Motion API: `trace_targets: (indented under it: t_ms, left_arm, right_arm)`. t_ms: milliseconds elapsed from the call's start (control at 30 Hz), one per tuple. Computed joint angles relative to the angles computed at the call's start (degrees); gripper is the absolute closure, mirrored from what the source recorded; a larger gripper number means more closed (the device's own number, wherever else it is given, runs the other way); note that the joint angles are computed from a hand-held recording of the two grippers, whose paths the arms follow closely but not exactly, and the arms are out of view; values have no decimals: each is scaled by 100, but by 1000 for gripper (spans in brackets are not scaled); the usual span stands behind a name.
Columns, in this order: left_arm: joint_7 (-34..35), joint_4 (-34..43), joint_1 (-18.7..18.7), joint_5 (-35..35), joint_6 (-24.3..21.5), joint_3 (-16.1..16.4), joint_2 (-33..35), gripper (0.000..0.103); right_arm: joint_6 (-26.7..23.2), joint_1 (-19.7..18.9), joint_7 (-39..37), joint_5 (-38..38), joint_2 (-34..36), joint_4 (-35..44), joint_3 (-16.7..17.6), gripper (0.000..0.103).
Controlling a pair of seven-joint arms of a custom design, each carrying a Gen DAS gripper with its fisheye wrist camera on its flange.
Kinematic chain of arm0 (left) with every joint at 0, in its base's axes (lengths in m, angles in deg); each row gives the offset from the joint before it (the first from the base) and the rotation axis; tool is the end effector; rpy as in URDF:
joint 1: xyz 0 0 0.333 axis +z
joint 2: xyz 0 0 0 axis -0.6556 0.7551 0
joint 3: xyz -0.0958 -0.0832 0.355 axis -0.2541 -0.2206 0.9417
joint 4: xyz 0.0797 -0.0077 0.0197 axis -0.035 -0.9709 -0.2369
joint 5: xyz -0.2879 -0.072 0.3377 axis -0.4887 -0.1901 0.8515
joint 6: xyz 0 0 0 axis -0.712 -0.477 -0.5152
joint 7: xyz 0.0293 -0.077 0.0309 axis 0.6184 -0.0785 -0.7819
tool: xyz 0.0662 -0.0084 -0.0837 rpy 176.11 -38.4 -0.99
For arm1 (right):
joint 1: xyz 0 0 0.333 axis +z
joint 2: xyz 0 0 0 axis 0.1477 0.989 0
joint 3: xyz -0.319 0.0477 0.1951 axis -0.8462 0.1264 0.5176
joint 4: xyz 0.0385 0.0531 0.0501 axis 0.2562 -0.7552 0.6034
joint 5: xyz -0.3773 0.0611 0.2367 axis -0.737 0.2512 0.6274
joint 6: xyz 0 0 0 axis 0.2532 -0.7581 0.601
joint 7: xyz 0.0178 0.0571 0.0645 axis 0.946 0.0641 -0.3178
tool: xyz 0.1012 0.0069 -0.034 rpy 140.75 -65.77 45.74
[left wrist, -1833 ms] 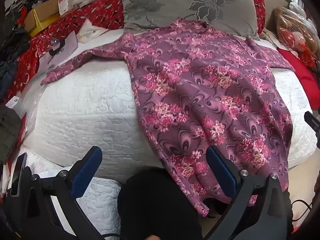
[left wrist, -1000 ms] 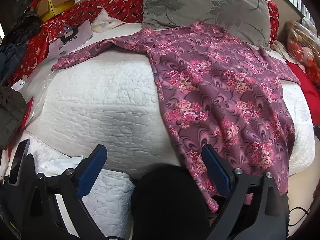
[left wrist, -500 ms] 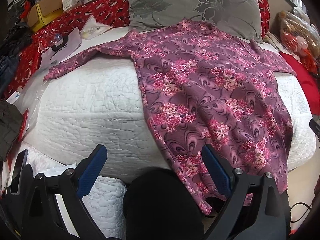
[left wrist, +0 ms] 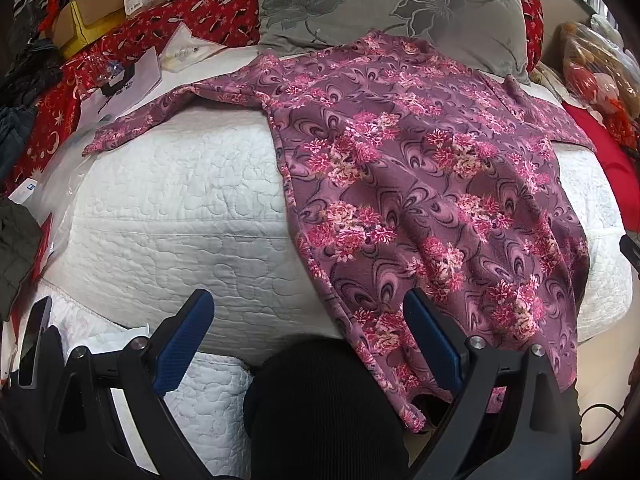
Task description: Fold small clothes
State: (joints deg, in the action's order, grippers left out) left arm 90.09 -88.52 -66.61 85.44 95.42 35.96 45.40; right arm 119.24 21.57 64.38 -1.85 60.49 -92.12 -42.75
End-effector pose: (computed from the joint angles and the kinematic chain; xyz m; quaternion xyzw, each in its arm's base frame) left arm 0.6933 -0.3992 0.5708 -0.7793 0.5667 -0.1246 0.2369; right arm 0.6549 0.1779 0.6514 -0.7576 0.5436 -0.2361 0.2736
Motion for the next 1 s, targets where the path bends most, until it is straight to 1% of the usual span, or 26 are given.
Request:
trace_targets:
  t_ms: [233,367,533,700,1000]
  left_arm:
    - [-10,-57,-9,8,62,-10,-29,7]
    - [-11,-73,-36,60,81,-12,-53,7]
    - [-23,-150,-35,77,172,-28,-115,6]
    - [-39,-285,17,-45,336,-82,-187,6]
    - [36,-245,-21,-48,343,-92,-179,6]
  right_arm:
    - [10,2,-88,151,-21,-33,6,0]
    - [-185,4,-97,187,-29,4,11,0]
    - [-31,24,104,-310,-107,-91,24,0]
    - [18,5,79,-282,-204,-174,35,0]
    - [100,-51,88,-245,-325,-288,59,0]
